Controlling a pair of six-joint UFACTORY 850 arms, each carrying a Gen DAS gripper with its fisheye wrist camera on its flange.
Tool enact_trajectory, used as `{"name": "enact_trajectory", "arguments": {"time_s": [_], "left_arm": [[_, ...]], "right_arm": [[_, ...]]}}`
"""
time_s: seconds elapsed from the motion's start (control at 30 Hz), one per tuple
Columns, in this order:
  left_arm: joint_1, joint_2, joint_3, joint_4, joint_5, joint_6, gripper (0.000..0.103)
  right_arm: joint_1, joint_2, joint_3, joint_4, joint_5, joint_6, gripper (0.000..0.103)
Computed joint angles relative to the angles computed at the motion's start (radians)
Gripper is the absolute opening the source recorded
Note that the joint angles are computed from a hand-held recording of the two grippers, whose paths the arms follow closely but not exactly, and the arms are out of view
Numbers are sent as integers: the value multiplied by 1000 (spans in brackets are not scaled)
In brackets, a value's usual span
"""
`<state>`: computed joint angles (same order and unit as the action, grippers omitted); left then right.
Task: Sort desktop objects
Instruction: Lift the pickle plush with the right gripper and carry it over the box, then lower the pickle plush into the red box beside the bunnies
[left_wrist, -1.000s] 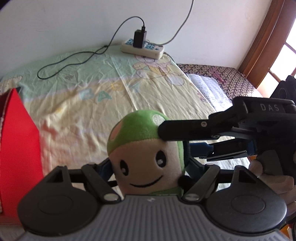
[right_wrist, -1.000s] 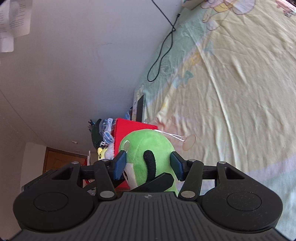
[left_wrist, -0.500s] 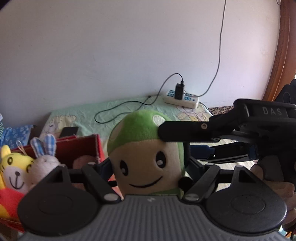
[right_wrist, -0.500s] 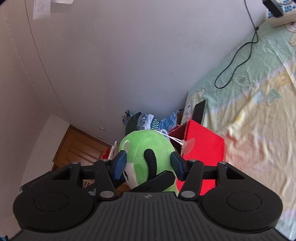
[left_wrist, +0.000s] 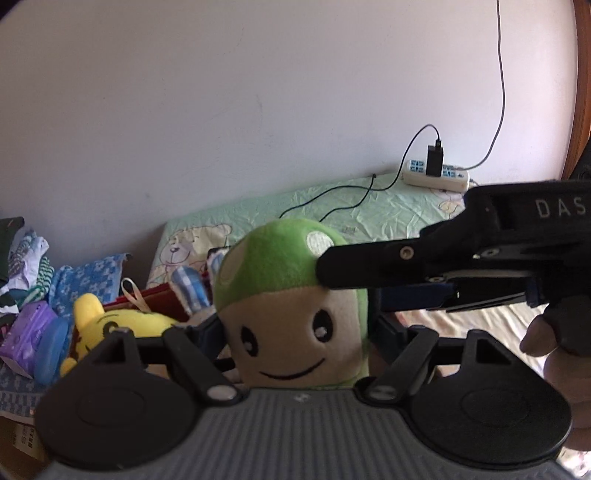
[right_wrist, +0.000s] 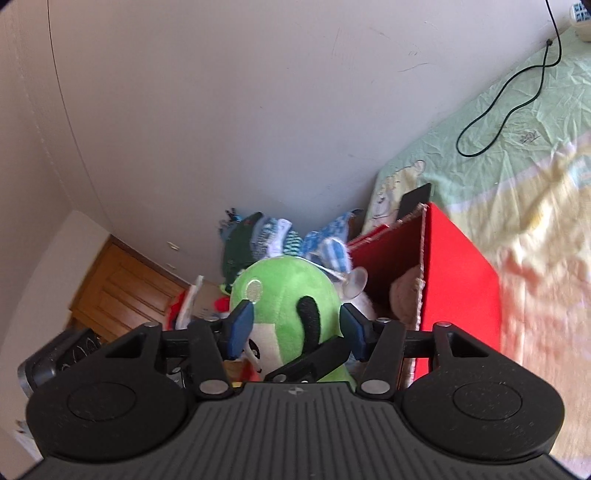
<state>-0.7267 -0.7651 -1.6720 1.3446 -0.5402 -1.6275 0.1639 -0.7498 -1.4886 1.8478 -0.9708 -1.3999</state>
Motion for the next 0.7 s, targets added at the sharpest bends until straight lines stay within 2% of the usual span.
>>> {"name": "enact_trajectory", "arguments": {"time_s": [0.07,0.17,0.3,0.47,0.57,0.63,0.7], "left_arm": [[7,-8,9,-9,12,35,79],[13,8,56,62,47,-9,80],[27,45,115,105,156,-61,81],[31,67,153,137,230,-49,81],[30,73,172,212,247,-114,81],[41,75,173,203,278,-110,81],[54,75,171,180,307,-99,81]], "right_arm": [[14,17,25,17,58,-45,55],[16,34,51,34,83,-49,55],[30,73,88,47,190,-102,56],[41,117,130,172,270,-210,56],[55,107,104,242,288,-250,55],[72,90,70,251,317,-262,54],[88,69,35,224,332,-259,44]]}}
